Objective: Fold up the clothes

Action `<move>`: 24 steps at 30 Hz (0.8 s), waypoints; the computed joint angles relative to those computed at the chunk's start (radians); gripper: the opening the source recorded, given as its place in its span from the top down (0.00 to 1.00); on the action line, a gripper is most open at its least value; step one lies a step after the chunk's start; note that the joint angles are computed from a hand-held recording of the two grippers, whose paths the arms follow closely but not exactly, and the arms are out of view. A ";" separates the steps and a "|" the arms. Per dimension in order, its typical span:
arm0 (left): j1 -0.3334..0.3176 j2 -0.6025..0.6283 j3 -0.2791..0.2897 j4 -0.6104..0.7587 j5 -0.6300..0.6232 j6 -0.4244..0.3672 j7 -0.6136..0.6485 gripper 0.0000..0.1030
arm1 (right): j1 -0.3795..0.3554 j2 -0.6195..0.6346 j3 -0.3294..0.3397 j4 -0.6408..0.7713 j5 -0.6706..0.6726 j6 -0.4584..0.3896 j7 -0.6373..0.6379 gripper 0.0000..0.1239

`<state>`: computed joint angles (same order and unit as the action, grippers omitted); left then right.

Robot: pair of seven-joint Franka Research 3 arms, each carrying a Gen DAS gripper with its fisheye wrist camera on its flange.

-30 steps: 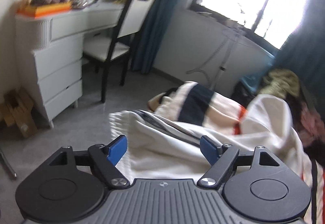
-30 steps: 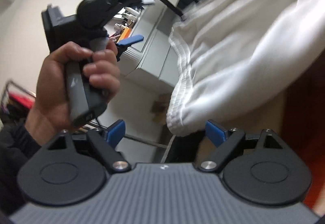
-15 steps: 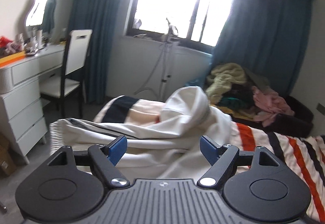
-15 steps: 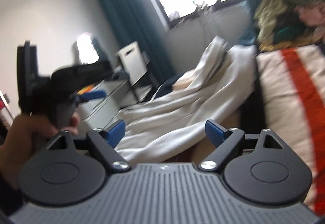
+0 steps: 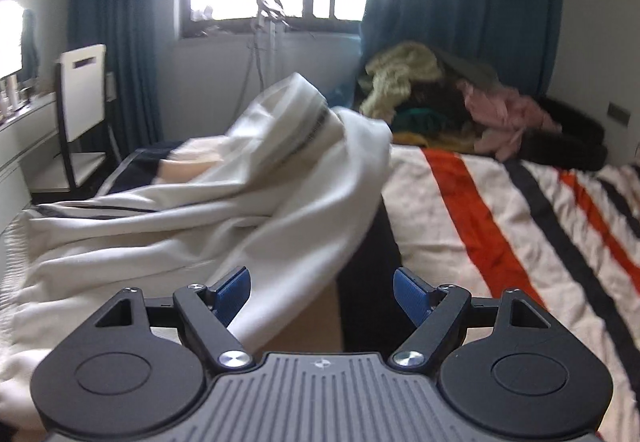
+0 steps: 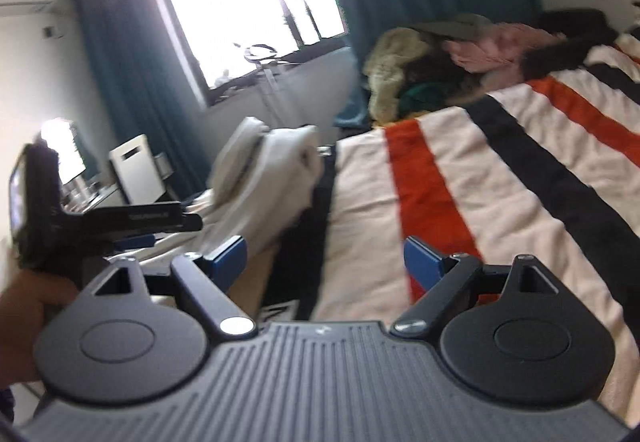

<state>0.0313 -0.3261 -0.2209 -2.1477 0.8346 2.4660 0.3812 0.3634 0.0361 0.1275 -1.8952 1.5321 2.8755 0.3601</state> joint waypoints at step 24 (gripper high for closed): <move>-0.190 0.729 0.283 0.764 0.426 -0.055 0.065 0.92 | 0.018 0.475 0.052 0.340 -0.347 0.454 0.394 0.30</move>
<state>-0.1586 0.4029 0.0625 -1.3839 1.2602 2.4108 0.4465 0.3810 0.5106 0.1792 -1.5547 1.1853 3.3293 0.7537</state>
